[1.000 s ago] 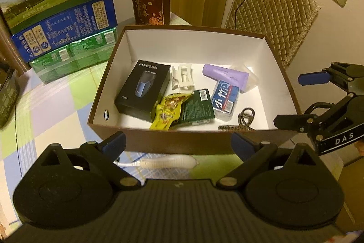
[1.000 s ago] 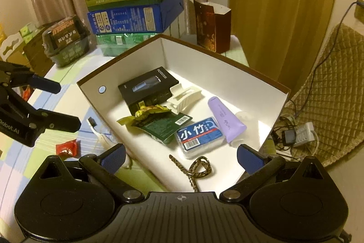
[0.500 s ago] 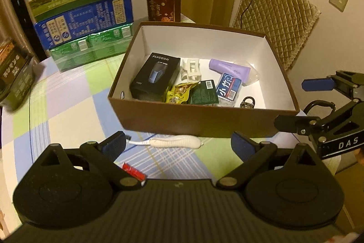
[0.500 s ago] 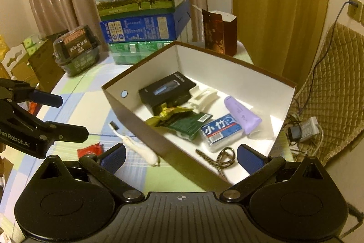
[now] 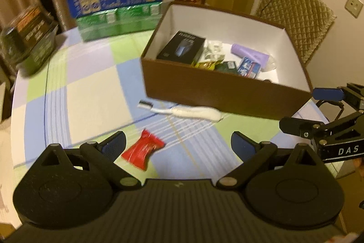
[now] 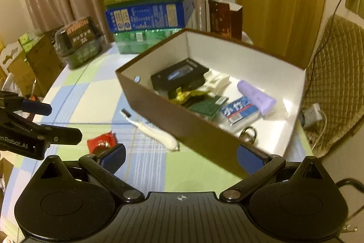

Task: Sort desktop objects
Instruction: 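Withdraw both tools from the brown box toward the red candy and toothbrush, then grasp the red candy packet with the left tool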

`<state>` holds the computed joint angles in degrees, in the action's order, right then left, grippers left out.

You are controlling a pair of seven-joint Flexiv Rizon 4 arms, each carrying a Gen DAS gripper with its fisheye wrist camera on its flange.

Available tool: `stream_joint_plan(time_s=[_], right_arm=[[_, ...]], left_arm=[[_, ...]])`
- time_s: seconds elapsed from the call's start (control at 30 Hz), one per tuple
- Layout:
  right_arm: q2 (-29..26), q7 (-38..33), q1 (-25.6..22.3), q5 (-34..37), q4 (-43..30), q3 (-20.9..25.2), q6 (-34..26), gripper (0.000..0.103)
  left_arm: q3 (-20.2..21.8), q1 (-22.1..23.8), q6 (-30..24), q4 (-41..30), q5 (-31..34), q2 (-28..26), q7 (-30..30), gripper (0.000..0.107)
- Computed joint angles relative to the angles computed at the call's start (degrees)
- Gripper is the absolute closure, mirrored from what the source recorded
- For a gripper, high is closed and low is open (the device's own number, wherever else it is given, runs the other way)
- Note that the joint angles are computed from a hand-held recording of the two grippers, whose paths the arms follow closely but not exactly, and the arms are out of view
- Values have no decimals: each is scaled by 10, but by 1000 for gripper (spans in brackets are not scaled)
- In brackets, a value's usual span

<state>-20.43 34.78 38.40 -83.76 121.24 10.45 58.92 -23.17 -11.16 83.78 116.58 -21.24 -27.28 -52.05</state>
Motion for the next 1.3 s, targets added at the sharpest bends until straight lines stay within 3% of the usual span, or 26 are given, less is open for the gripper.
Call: stream_joint_plan(time_s=[0.3, 0.53, 0.7, 1.03, 1.3], right_arm=[[-33, 82, -11, -78, -20, -4, 52, 2], [-53, 92, 9, -99, -32, -6, 9, 2], [-71, 106, 6, -115, -39, -7, 20, 2], [-98, 97, 19, -73, -46, -14, 9, 2], [-117, 78, 30, -30, -53, -25, 9, 2]], left_arm=[[11, 19, 11, 43, -8, 11, -16, 10], [-19, 58, 47, 75, 8, -1, -12, 10], [-26, 73, 67, 77, 38, -17, -22, 10], [-43, 101, 91, 61, 107, -59, -30, 12], [-28, 90, 79, 20, 129, -96, -24, 17]])
